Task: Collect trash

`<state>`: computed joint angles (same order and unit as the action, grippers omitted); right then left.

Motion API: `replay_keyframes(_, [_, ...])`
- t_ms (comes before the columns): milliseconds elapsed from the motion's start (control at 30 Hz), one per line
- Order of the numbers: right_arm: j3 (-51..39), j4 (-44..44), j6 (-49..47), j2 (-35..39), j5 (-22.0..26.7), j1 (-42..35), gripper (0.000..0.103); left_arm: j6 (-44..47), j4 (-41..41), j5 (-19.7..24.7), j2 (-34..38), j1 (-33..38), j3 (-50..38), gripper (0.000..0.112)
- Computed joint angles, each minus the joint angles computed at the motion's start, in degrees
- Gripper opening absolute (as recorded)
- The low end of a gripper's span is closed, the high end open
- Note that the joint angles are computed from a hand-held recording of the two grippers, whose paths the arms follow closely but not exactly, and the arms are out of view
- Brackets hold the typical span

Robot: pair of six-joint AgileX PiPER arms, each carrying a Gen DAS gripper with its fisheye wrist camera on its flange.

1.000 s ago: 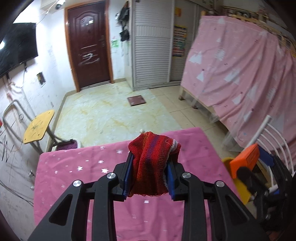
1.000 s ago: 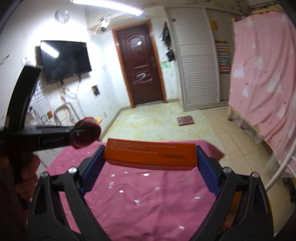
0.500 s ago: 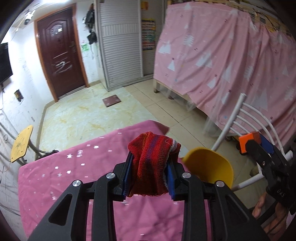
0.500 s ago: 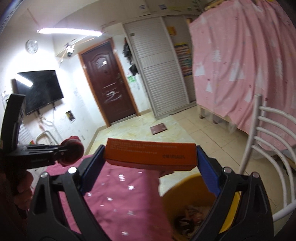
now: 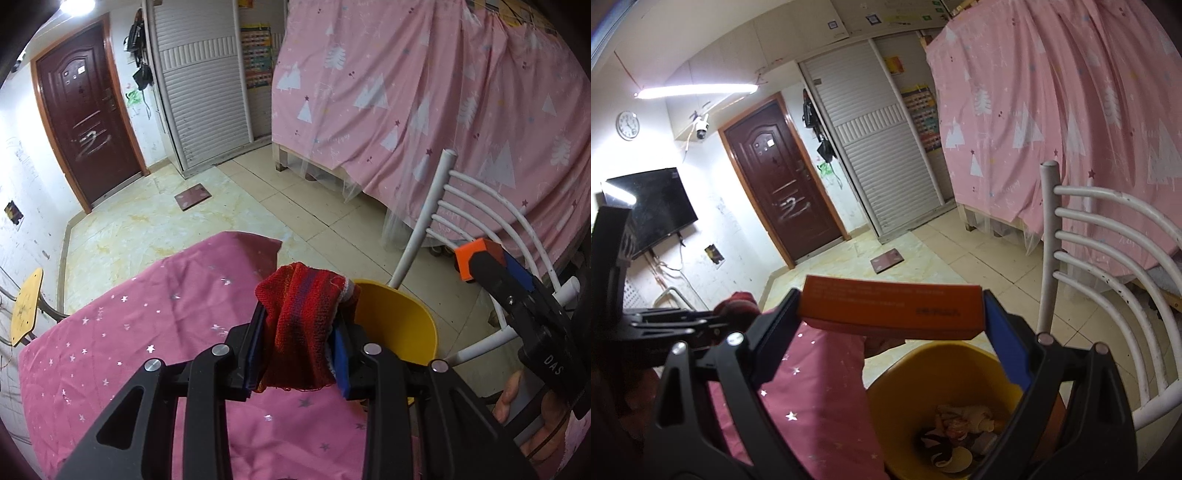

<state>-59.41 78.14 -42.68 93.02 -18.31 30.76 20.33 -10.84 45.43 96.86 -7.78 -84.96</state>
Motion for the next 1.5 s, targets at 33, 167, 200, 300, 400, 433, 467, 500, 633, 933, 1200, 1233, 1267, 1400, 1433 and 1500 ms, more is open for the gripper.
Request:
replay_keyframes(33, [0.5, -1.2, 1.3, -0.1, 0.3, -0.3, 0.09, -0.6, 0.5, -0.1, 0.1, -0.6, 0.1, 0.024])
replay_keyframes(167, [1.0, -5.0, 5.7, 0.0, 1.6, -1.2, 0.091, -3.1, 2.5, -0.1, 1.6, -2.9, -1.0, 0.024])
replay_keyframes(200, [1.1, -4.4, 5.1, -0.1, 1.2, -0.8, 0.093, -3.3, 2.8, -0.1, 1.8, -3.2, -1.1, 0.024])
replay_keyframes(300, [1.1, -4.8, 5.3, -0.1, 1.9, -1.3, 0.096, -4.6, 3.6, -0.2, 2.7, -4.5, -1.3, 0.024])
replay_keyframes(400, [1.6, -5.7, 6.7, -0.4, 1.4, -1.5, 0.096, -6.1, 4.5, -0.4, 3.6, -5.7, -1.3, 0.024])
replay_keyframes(433, [2.0, -7.2, 8.5, -0.6, 1.4, -1.7, 0.096, -6.3, 4.5, -0.3, 3.8, -5.9, -1.4, 0.024])
replay_keyframes(467, [2.4, -8.9, 10.3, -0.8, 1.5, -2.1, 0.096, -6.4, 4.3, -0.2, 4.1, -6.1, -1.5, 0.024])
replay_keyframes(500, [3.0, -10.2, 12.2, -1.3, 1.0, -2.2, 0.096, -6.3, 4.0, 0.1, 4.4, -6.3, -1.7, 0.024])
replay_keyframes(633, [4.5, -13.7, 17.0, -2.6, 0.2, -3.0, 0.096, -4.5, 0.3, 2.4, 6.4, -6.7, -3.4, 0.034])
replay_keyframes(933, [5.5, -17.1, 21.3, -3.4, 0.3, -3.7, 0.096, -5.7, 0.2, 2.2, 7.6, -8.8, -3.7, 0.06])
replay_keyframes(1200, [4.7, -18.4, 22.7, -2.9, 0.2, -2.1, 0.097, -2.6, -3.0, 1.7, 5.2, -4.0, -1.1, 0.062])
replay_keyframes(1233, [4.1, -17.1, 21.0, -2.6, -0.1, -1.4, 0.097, -1.5, -3.9, 1.5, 4.7, -3.0, -0.5, 0.062])
replay_keyframes(1267, [3.3, -14.9, 18.4, -2.1, -0.5, -0.5, 0.097, -0.3, -4.8, 1.0, 4.0, -1.8, 0.5, 0.063])
replay_keyframes(1400, [-0.2, -10.1, 11.6, 0.4, -1.9, 2.9, 0.097, 4.3, -8.9, -0.9, 0.6, 4.2, 4.4, 0.064])
replay_keyframes(1433, [-1.3, -9.6, 10.4, 1.3, -2.1, 3.9, 0.097, 5.1, -9.7, -1.5, -0.3, 5.7, 5.4, 0.065])
replay_keyframes(1500, [-3.6, -7.7, 7.2, 3.0, -2.7, 5.9, 0.097, 7.2, -11.7, -2.9, -2.1, 8.6, 7.4, 0.066])
